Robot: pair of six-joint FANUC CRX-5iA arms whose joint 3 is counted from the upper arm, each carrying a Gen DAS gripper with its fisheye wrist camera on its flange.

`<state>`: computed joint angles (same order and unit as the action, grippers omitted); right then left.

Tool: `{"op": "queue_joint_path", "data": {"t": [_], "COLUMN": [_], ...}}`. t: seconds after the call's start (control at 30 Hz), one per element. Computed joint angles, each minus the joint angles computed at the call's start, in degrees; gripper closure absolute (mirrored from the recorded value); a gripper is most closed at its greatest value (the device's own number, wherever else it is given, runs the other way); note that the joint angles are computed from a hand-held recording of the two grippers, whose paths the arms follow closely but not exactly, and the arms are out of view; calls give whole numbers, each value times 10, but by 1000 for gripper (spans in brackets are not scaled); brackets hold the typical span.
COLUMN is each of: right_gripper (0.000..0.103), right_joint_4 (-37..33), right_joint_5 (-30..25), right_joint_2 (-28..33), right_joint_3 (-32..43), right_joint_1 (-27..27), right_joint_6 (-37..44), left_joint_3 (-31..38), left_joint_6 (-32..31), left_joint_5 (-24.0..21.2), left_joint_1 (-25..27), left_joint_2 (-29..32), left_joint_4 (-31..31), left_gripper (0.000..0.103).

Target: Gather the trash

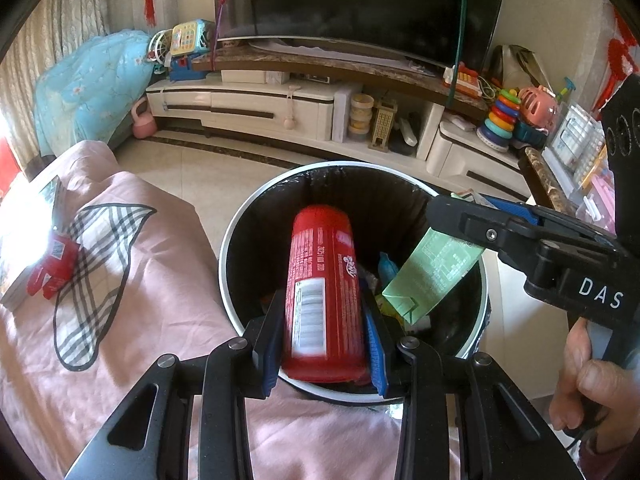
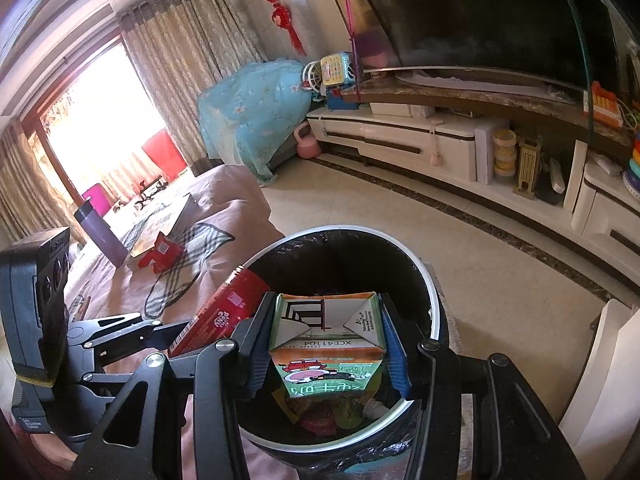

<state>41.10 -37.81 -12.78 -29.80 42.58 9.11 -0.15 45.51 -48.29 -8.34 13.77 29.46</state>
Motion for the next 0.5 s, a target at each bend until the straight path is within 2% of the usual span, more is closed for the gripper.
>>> {"op": "queue_joint_path", "data": {"t": [0.23, 0.27, 0.3, 0.33, 0.47, 0.5], "right_gripper": [54, 53, 52, 51, 43, 38], "right_joint_4": [-1, -1, -4, -3, 25, 39], "right_joint_5": [10, 12, 16, 21, 32, 34], "right_joint_2": [0, 0, -1, -3, -18, -24], "right_joint_3": [-1, -1, -2, -4, -21, -27], "right_joint_1": [-7, -8, -9, -10, -12, -11], "right_joint_6": [-2, -3, -4, -7, -45, -61], "left_joint_3": [2, 1, 0, -2, -18, -22], "left_joint_6": [3, 5, 7, 8, 3, 0], "left_joint_5": [6, 6, 8, 11, 15, 15], "left_joint_1": [-2, -2, -2, -1, 6, 9], "left_joint_2": [-2, -3, -5, -7, -20, -22], "left_joint_4": [-5, -7, -8, -8, 4, 8], "left_gripper": [68, 63, 53, 49, 46, 43]}}
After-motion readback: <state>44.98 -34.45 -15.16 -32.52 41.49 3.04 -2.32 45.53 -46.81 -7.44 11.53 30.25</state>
